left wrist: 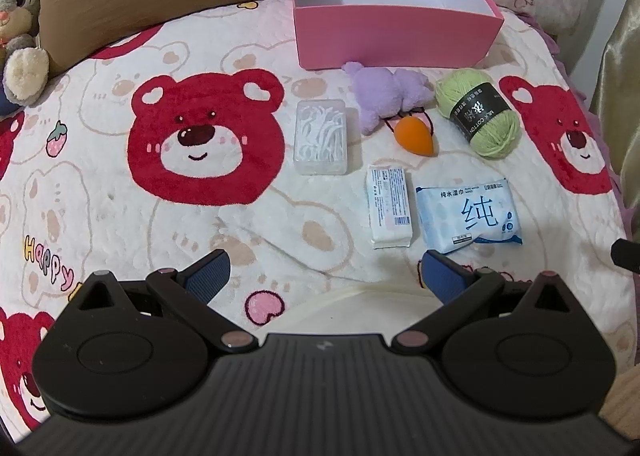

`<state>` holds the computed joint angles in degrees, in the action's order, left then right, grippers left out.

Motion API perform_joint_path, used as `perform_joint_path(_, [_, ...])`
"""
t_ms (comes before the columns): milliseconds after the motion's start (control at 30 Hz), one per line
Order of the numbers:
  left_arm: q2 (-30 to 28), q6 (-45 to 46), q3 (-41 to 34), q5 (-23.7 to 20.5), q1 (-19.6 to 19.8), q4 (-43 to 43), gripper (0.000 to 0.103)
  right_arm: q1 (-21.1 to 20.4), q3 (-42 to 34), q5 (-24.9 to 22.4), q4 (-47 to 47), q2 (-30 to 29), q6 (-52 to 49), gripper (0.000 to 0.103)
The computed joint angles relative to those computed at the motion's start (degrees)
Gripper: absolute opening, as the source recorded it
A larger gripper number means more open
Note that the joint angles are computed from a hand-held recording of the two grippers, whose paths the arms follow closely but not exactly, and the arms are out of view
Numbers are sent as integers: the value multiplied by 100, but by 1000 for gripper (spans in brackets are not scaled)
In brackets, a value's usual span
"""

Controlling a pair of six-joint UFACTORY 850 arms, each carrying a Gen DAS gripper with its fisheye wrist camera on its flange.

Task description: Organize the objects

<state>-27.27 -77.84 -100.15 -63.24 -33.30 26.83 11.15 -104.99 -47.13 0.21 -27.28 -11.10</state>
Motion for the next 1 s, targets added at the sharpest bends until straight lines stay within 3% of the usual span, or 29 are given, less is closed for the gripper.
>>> perform_joint_path(1000, [-45, 172, -41, 95, -2, -133, 103, 15, 28, 12, -61, 8, 19, 103])
